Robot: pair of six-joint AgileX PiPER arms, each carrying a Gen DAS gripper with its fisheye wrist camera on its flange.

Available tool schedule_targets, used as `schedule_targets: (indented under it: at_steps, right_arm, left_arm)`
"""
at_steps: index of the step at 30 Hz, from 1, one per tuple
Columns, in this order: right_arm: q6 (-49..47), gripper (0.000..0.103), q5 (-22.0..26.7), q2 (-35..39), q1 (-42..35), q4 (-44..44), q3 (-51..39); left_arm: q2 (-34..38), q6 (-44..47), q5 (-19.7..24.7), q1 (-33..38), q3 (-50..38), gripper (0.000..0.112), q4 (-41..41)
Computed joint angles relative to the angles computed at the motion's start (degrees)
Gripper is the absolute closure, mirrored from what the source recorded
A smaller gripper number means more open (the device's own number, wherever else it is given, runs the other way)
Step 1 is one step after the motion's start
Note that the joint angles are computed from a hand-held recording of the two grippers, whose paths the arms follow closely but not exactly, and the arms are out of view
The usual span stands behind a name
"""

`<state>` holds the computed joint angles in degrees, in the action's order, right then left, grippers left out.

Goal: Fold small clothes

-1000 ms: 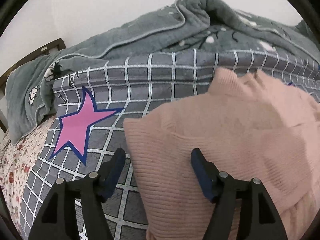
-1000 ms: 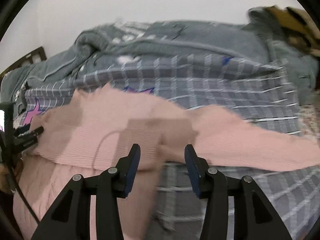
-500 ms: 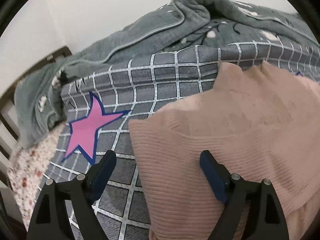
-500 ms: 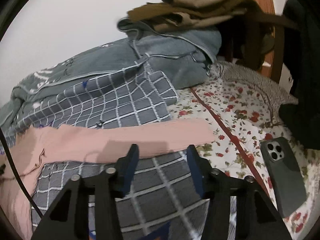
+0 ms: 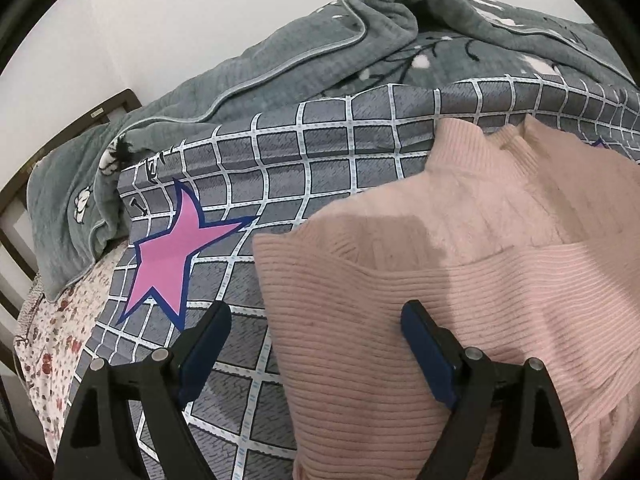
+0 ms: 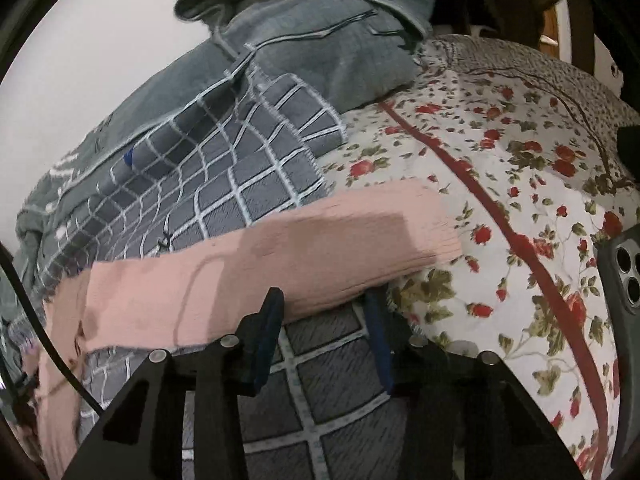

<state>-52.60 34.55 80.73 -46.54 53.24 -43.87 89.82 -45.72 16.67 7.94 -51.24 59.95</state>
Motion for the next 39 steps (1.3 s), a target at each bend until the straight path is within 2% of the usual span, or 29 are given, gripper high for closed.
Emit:
schedule_targets:
  at_steps: [4,7,9,12,15,18,20,24,27,29,32,34,37,39]
  right_arm:
    - [1.2,0.077,1.5,2.9,-1.4,0.8,-2.6]
    - [2.9,0.083,1.1,4.1,-1.2,-0.1,-4.1]
    - [2.6,0.096,-0.2,3.6,-0.8,0.4,-3.8]
    - [1.0,0.097,-2.3,1.3,0.5,0.6,-2.9]
    - [3.9,0.097,-7.1,-3.6,4.2,-3.0,-2.1]
    - [13.7,0.097,-10.5,-8.9,9.4,-12.5,-2.9]
    - [25.2,0.097,-12.3,-12.2,14.2,-23.5,-4.1]
    - [48.1,0.098,-12.0,-17.5,27.0,-44.2,-8.1]
    - [65.3,0.098,-8.4,-18.5,39.7,-59.6,-13.4]
    - [76.7,0.098,-4.6,-17.6,50.6,-68.3,-18.0]
    - [93.9,0.098,-0.3,-14.1,66.2,-83.0,-23.2]
    - [102.4,0.098,1.4,-9.5,76.0,-90.4,-27.1]
    - [107.9,0.098,1.4,-1.2,86.5,-94.9,-33.2]
    - [108.6,0.098,-0.9,5.1,90.8,-93.8,-37.1]
  left_arm:
    - [0.3,0.3,0.0,0.0,-0.2,0.025,-0.6]
    - [0.3,4.9,-0.4,0.7,-0.7,0.025,-5.2]
    - [0.2,5.8,-1.2,1.2,-0.6,0.025,-6.4]
    - [0.1,7.4,-1.6,1.6,-0.7,0.025,-8.1]
    - [-0.6,16.8,-1.8,2.5,-1.4,0.025,-17.3]
    - [-2.1,22.4,-1.6,4.0,-1.7,0.025,-23.7]
    - [-3.1,28.6,1.1,6.0,-3.0,0.025,-31.0]
    - [-5.6,49.8,2.7,13.6,-3.6,0.025,-53.9]
    - [-8.1,67.0,4.9,20.8,-3.9,0.025,-69.4]
    - [-8.6,77.8,8.8,26.4,-5.5,0.025,-78.6]
    - [-8.4,88.5,15.2,33.2,-8.3,0.025,-86.8]
    - [-8.7,92.6,16.6,36.3,-8.9,0.025,-89.1]
    - [-7.8,96.2,18.4,40.3,-10.4,0.025,-91.4]
    - [-5.6,98.4,20.9,43.7,-12.5,0.025,-94.0]
